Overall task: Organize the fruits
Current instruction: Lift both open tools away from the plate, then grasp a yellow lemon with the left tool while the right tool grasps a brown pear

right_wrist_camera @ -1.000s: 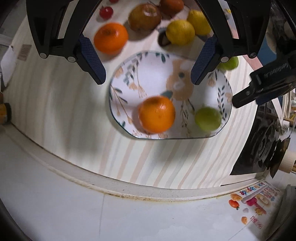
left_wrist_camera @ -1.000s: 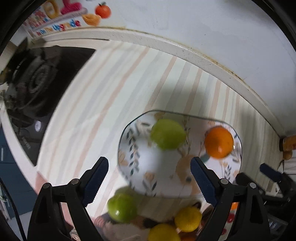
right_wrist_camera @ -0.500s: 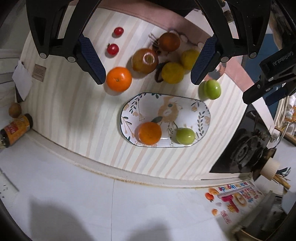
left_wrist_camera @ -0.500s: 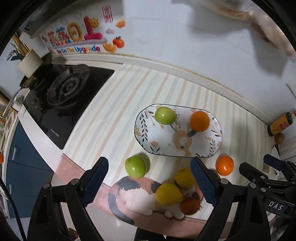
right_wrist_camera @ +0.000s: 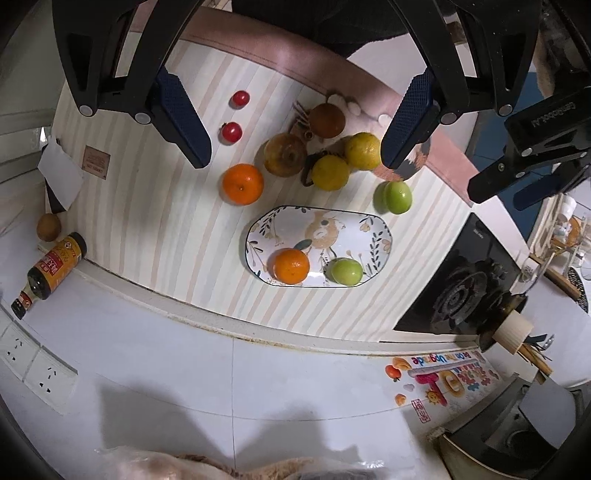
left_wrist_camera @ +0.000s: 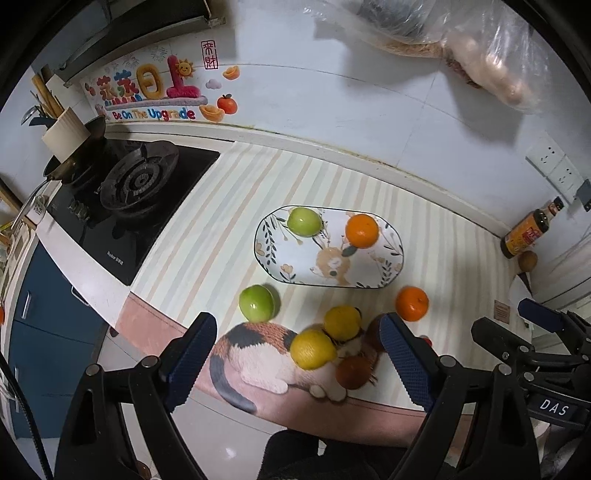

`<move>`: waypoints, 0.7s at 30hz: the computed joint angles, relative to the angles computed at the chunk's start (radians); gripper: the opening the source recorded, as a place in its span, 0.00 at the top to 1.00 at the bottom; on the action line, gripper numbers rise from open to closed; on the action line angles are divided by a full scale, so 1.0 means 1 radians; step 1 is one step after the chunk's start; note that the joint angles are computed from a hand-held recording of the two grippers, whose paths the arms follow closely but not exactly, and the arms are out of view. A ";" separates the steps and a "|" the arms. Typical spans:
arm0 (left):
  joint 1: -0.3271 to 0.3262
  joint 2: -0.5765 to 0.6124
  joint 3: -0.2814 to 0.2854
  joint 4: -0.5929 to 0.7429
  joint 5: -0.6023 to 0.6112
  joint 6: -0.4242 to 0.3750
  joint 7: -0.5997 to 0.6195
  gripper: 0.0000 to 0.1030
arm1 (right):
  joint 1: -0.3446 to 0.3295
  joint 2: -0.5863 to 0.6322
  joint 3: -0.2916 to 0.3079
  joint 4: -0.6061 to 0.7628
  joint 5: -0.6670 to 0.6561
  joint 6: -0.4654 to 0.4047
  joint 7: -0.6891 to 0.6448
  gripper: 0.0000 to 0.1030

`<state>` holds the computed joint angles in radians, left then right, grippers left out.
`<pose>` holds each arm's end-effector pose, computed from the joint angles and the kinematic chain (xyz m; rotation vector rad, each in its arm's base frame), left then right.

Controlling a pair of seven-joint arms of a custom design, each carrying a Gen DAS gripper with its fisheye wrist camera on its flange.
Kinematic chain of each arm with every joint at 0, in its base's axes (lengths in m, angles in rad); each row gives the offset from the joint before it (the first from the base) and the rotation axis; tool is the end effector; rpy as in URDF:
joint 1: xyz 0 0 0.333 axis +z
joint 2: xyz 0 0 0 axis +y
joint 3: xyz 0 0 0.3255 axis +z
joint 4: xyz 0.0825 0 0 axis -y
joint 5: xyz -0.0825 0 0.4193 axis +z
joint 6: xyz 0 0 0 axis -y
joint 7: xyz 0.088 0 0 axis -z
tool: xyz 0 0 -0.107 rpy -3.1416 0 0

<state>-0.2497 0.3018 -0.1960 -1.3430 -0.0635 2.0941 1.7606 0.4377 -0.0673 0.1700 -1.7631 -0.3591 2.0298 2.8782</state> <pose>0.6616 -0.2944 0.6161 -1.3548 2.5511 -0.6339 0.5069 0.3319 0.6239 -1.2821 2.4072 -0.4104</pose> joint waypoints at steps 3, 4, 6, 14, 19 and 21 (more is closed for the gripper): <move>0.008 -0.028 -0.002 -0.028 -0.021 -0.003 0.001 0.12 | 0.002 -0.022 0.003 -0.015 0.004 0.009 0.004 0.08; 0.009 -0.038 -0.002 -0.040 -0.023 0.000 0.000 0.12 | 0.003 -0.030 0.005 -0.021 0.003 0.012 0.007 0.08; 0.014 -0.052 -0.004 -0.056 -0.034 -0.002 0.001 0.12 | 0.002 -0.044 0.006 -0.033 0.008 0.021 0.010 0.08; 0.009 0.000 0.001 -0.033 -0.020 -0.054 -0.028 0.01 | -0.027 -0.072 -0.023 -0.147 0.107 0.133 0.002 0.08; -0.019 0.091 0.014 0.016 0.039 -0.107 -0.077 0.01 | -0.062 -0.067 -0.059 -0.277 0.222 0.276 -0.011 0.08; -0.035 0.134 0.021 0.039 0.070 -0.131 -0.099 0.01 | -0.075 -0.057 -0.073 -0.326 0.285 0.341 -0.020 0.08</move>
